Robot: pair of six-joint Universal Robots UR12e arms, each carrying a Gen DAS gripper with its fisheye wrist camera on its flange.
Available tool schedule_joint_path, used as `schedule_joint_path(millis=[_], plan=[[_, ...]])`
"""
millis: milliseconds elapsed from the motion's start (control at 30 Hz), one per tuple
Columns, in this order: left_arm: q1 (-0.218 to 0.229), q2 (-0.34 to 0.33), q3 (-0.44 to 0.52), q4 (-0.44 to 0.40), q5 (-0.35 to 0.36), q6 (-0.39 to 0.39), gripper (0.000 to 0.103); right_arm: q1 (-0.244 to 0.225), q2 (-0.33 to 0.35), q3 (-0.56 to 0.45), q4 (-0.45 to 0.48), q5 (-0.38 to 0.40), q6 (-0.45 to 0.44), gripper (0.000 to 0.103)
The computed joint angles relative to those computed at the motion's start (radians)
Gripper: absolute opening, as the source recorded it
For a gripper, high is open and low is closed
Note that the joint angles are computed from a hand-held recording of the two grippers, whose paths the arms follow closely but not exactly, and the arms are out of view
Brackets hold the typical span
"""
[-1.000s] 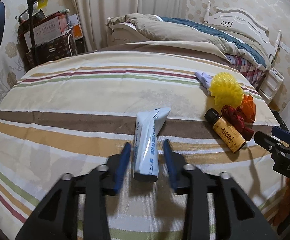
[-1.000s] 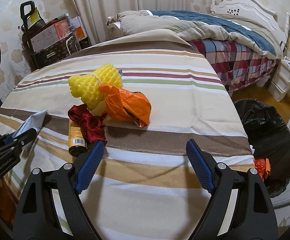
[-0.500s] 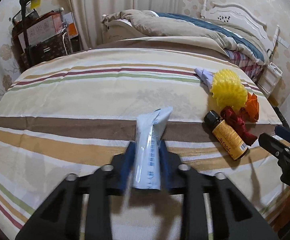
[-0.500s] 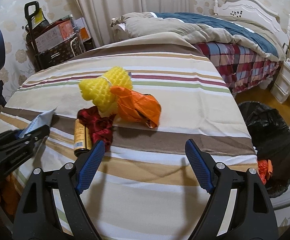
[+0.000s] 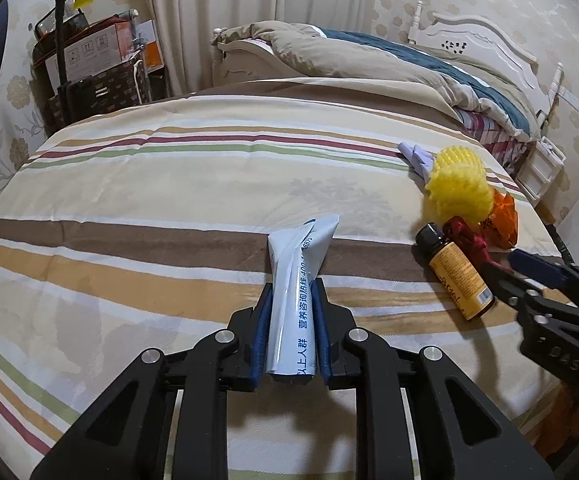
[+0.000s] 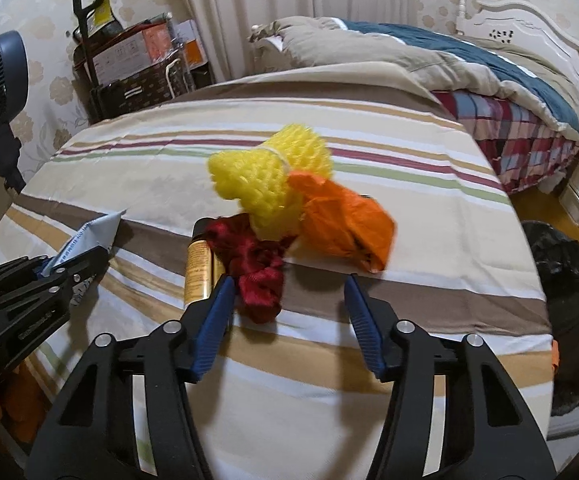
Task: Collect trash
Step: 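Reach the right gripper to the red ribbon and close on it, then carry the red ribbon in the right gripper and silver tube in the left over the bin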
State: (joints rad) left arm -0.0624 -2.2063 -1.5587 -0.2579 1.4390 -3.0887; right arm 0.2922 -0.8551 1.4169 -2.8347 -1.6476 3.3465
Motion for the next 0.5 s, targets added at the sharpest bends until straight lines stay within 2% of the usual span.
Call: schedule_joint_path(millis=[33,200,233,300,333,500], plan=[[0.000,0.000,0.000,0.000,0.000,-0.001,0.021,-0.001,0.004,-0.010,0.014,0.015,0.000,0.049],[0.000,0.000,-0.003,0.003,0.002,0.002,0.021,0.006,0.019,-0.037,0.030,0.019,-0.013,0.048],[0.000,0.001,-0.003,0.004,0.002,0.001,0.021,0.007,0.022,-0.043,0.038,0.022,-0.019,0.042],[0.001,0.001,-0.003,0.004,0.001,-0.003,0.021,0.011,0.024,-0.048,0.045,0.016,-0.035,0.038],[0.001,0.001,-0.003,0.004,0.000,-0.005,0.021,0.013,0.024,-0.048,0.046,0.018,-0.043,0.031],[0.001,0.003,-0.008,0.016,0.003,-0.016,0.021,0.012,0.014,-0.028,0.034,0.026,-0.038,0.030]])
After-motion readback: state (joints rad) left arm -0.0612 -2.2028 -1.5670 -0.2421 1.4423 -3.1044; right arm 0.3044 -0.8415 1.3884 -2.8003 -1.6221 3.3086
